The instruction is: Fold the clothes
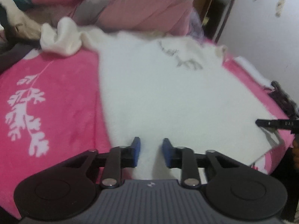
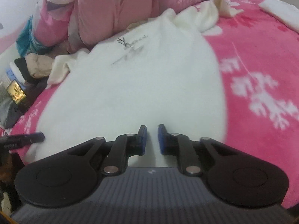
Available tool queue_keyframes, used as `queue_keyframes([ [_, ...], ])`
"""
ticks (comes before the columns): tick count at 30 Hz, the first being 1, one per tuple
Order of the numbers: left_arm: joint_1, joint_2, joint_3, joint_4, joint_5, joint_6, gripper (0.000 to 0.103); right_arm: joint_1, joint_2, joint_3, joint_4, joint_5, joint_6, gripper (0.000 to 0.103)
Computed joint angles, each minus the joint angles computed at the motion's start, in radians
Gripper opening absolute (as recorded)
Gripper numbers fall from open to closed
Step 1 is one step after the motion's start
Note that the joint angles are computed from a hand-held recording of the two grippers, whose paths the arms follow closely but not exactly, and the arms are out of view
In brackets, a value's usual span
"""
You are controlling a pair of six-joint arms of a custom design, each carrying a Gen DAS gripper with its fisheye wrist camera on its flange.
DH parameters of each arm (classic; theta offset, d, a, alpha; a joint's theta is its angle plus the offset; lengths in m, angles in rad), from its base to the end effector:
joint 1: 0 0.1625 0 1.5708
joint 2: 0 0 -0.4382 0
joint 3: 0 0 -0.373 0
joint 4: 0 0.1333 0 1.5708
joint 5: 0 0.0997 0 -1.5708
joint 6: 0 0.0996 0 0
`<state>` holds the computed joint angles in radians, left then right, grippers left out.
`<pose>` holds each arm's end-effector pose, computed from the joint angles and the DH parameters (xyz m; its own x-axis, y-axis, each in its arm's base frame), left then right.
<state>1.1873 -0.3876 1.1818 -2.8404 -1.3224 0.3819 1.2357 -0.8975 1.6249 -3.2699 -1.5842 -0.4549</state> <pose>-0.1530 -0.8009 0.0219 -0.7492 0.5470 -0.3734 0.6594 0.6688 -0.3433 -0.1024 -0.6953 0.2832 -0.9265 0.0708 0.3696 -0.2467 0.6274 -0.7385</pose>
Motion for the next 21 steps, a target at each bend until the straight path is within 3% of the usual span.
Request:
queue_keyframes([
  [4,0.011,-0.041,0.014,0.043,-0.038,-0.053,0.029,-0.005,-0.085,0.061,0.023,-0.067,0.050,0.011],
  [6,0.006,-0.039,0.009,0.020,-0.037,-0.029,0.045,0.010,-0.095,0.050,0.005,-0.084,0.032,0.016],
  [8,0.001,-0.021,-0.021,0.015,-0.035,-0.003,0.049,0.027,-0.068,0.000,-0.008,-0.065,-0.021,0.017],
  [10,-0.005,0.017,-0.087,0.039,-0.031,0.022,0.051,0.037,-0.021,-0.078,0.008,-0.025,-0.067,0.019],
  [13,-0.007,0.082,-0.194,0.124,0.020,-0.018,0.047,0.035,0.062,-0.214,0.093,-0.026,-0.063,0.020],
  [14,-0.004,0.087,-0.194,0.114,0.030,-0.020,0.041,0.036,0.091,-0.263,0.122,-0.031,-0.059,0.020],
  [16,0.002,0.071,-0.166,0.085,0.020,-0.020,0.040,0.018,0.123,-0.301,0.143,-0.090,-0.054,0.019],
  [19,0.004,0.030,-0.102,0.032,0.036,-0.050,0.043,-0.040,0.055,-0.191,0.088,0.016,0.060,0.018],
  [20,0.000,0.018,-0.079,0.005,0.064,-0.055,0.055,-0.054,0.028,-0.154,0.067,0.045,0.114,0.019],
  [21,-0.001,0.011,-0.067,-0.007,0.080,-0.051,0.058,-0.070,0.002,-0.118,0.046,0.080,0.169,0.022],
])
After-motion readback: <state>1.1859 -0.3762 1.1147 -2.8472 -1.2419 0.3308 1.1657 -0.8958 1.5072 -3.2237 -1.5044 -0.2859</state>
